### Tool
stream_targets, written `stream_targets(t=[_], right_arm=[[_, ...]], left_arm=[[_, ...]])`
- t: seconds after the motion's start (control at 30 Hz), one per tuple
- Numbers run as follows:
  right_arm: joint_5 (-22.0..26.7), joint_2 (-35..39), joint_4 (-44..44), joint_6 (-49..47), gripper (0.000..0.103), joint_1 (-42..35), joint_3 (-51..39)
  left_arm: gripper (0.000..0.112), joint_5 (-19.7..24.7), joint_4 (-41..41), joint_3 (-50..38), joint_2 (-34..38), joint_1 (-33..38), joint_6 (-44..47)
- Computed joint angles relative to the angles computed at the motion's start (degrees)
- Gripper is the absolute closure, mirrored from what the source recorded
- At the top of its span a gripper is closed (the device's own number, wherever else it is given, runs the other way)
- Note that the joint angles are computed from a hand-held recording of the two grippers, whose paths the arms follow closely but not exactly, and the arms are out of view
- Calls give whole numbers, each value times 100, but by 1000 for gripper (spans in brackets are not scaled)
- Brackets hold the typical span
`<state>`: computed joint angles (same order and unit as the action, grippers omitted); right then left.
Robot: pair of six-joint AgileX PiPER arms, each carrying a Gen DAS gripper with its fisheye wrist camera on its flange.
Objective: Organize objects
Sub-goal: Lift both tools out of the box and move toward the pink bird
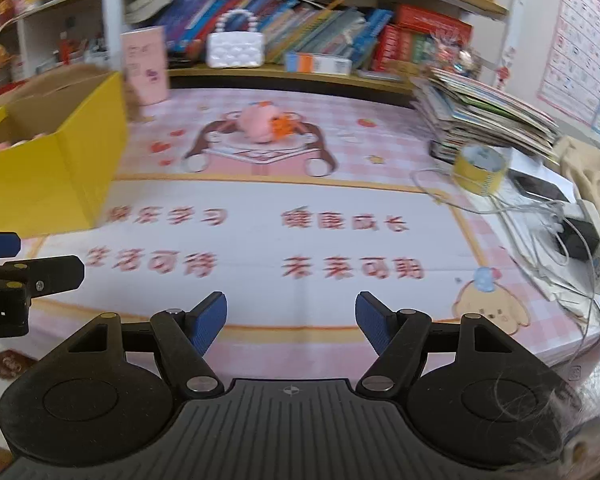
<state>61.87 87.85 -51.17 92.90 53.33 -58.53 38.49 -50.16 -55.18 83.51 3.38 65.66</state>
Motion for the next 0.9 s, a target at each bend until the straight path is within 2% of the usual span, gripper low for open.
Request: stream_targets(t=[0.17,0.37,0.73,0.9], right_arm=[[-531,-243,-2,-412,34,-734,301],[-1429,-301,44,-1161,34,-1759,419],[-3200,167,570,-3133,34,-3467,-119],[-3720,572,1223,-4127,34,-3978,-579]], left_arm=[[29,-369,329,-365,358,-665,-752],[29,-839,1042,-841,817,-1371,-1920],[29,-1471,3257,-2015,1638,-2149,-4864],[29,-1492,4339,-2541,2018,-2337,-6033]])
